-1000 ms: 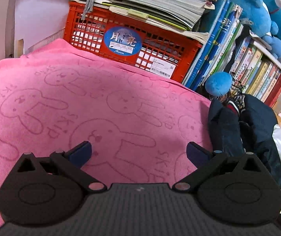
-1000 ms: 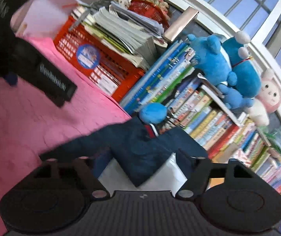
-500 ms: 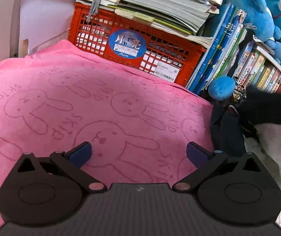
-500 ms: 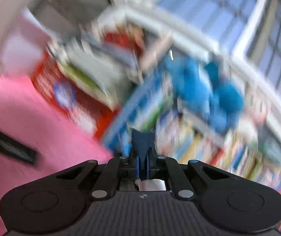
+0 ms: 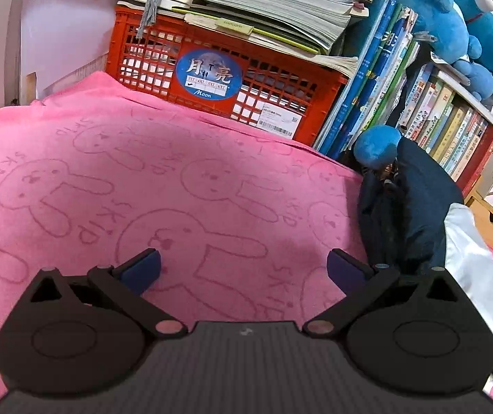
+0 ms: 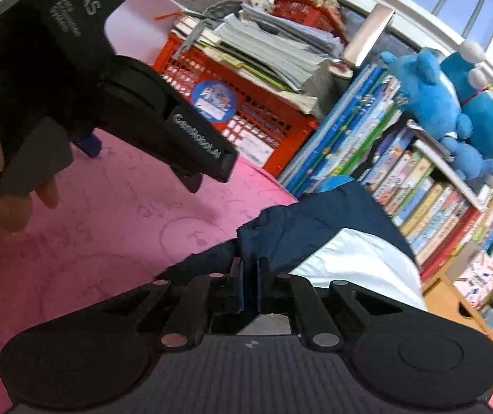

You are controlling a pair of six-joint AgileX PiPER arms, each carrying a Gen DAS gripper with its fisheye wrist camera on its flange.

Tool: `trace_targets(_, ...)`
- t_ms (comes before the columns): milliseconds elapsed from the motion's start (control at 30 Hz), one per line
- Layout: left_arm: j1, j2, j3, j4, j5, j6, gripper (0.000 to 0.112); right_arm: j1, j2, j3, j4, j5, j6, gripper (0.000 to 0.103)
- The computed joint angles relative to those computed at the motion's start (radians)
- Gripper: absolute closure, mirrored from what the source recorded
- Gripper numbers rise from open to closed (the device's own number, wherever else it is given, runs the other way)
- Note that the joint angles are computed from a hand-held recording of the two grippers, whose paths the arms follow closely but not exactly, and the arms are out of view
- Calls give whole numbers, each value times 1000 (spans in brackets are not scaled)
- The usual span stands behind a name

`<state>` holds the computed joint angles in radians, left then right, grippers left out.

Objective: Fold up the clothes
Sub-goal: 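Lift the navy side and fold it over the jacket with the right gripper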

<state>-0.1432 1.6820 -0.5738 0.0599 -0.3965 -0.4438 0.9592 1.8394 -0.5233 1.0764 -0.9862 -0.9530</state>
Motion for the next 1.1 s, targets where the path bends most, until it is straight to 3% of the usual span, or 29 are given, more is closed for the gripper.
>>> trace_targets(67, -2, 0, -2, -6, 4, 4, 9, 31, 28, -4, 41, -91, -30, 56)
trace_targets(100, -3, -2, -2, -8, 2, 5, 9, 45, 54, -8, 58, -146, -43, 29)
trace_targets(133, -5, -3, -1, -16, 2, 11, 9, 53, 82, -16, 68, -195, -62, 13)
trace_targets(167, -7, -4, 0, -24, 0, 18, 9, 41, 98, -28, 60, -212, -81, 12)
trace_targets(200, -7, -4, 2, -25, -2, 19, 9, 18, 101, -41, 40, -189, -94, 14)
trace_targets(267, -7, -5, 5, -26, -8, 21, 9, -29, 104, -72, 9, -135, -123, 44)
trace_targets(300, -5, -6, 6, -18, -11, 13, 9, -56, 94, -97, 24, -84, -141, 76)
trace_targets(367, 3, -9, 13, 22, -26, -21, 9, -75, 60, -97, 41, -25, -112, 82)
trace_targets(500, 35, -20, 33, 172, -81, -150, 9, 29, 8, 5, 43, -143, -64, 88)
trace_targets(667, 56, -37, 89, 204, -215, -176, 9, 61, -26, 39, 42, -48, -56, 92)
trace_targets(733, 53, -34, 81, 222, -205, -186, 9, 59, 3, 24, 57, -67, -45, 92)
trace_targets(767, 47, -32, 70, 217, -180, -184, 9, 69, 15, 19, 73, -100, -44, 89)
trace_targets(800, 40, -32, 62, 204, -160, -175, 9, 77, 30, 10, 85, -135, -56, 75)
trace_targets(833, 39, -30, 60, 195, -155, -170, 9, 77, 56, -10, 95, -175, -88, 49)
trace_targets(867, 43, -29, 63, 199, -163, -177, 9, 69, 80, -33, 98, -202, -119, 33)
trace_targets(900, 48, -28, 65, 203, -171, -183, 9, 40, 100, -64, 84, -194, -150, 11)
trace_targets(933, 52, -26, 67, 208, -178, -190, 9, 12, 121, -96, 73, -185, -182, 7)
trace_targets(967, 56, -23, 63, 217, -173, -201, 9, -16, 134, -126, 62, -165, -206, 10)
trace_targets(1000, 58, -20, 61, 223, -170, -206, 9, -53, 129, -149, 48, -110, -206, 27)
trace_targets(1033, 59, -19, 60, 222, -168, -208, 9, -89, 117, -173, 44, -48, -202, 63)
trace_targets(1100, 68, -17, 63, 236, -176, -223, 9, -152, 38, -171, 37, 71, -112, 82)
